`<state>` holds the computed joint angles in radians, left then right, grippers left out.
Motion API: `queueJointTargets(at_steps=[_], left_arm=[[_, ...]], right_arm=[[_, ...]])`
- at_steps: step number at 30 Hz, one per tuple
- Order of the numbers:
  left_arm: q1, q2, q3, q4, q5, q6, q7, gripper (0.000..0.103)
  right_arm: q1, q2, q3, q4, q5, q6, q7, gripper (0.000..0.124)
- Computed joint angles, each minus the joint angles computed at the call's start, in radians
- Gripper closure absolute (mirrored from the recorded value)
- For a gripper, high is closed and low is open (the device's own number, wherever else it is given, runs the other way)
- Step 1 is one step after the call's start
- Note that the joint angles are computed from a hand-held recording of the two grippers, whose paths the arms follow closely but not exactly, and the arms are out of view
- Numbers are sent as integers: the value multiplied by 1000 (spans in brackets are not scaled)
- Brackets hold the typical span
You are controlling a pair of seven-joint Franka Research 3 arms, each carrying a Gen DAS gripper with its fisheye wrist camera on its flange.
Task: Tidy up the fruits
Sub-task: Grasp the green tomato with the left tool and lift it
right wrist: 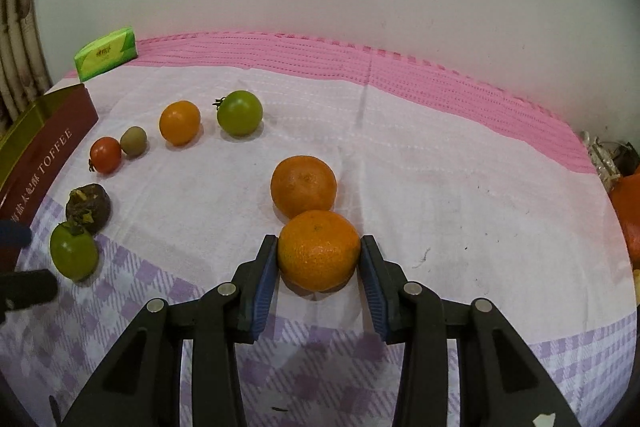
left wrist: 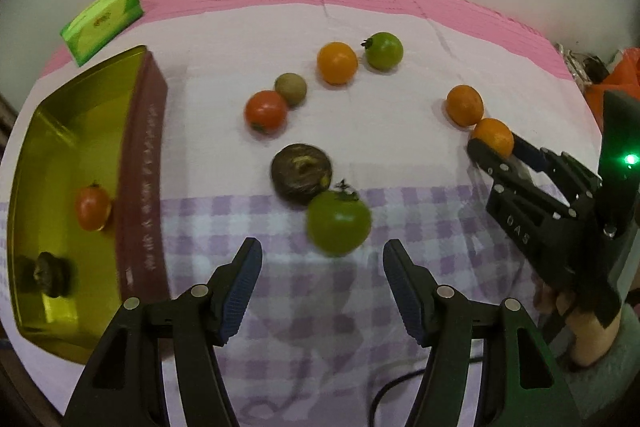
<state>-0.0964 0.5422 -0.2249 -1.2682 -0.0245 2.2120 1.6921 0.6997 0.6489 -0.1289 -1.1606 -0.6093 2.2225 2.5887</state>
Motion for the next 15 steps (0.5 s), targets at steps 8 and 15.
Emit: queueJointTargets(at_steps=[8, 15], left_arm=[[-43, 81, 14, 101, 53, -34, -53, 61], [-16, 33, -3, 31, 32, 4, -14, 66]], right_arm=[[-11, -7, 5, -12, 25, 15, 7, 86], [-10, -1, 3, -2, 29, 10, 0, 85]])
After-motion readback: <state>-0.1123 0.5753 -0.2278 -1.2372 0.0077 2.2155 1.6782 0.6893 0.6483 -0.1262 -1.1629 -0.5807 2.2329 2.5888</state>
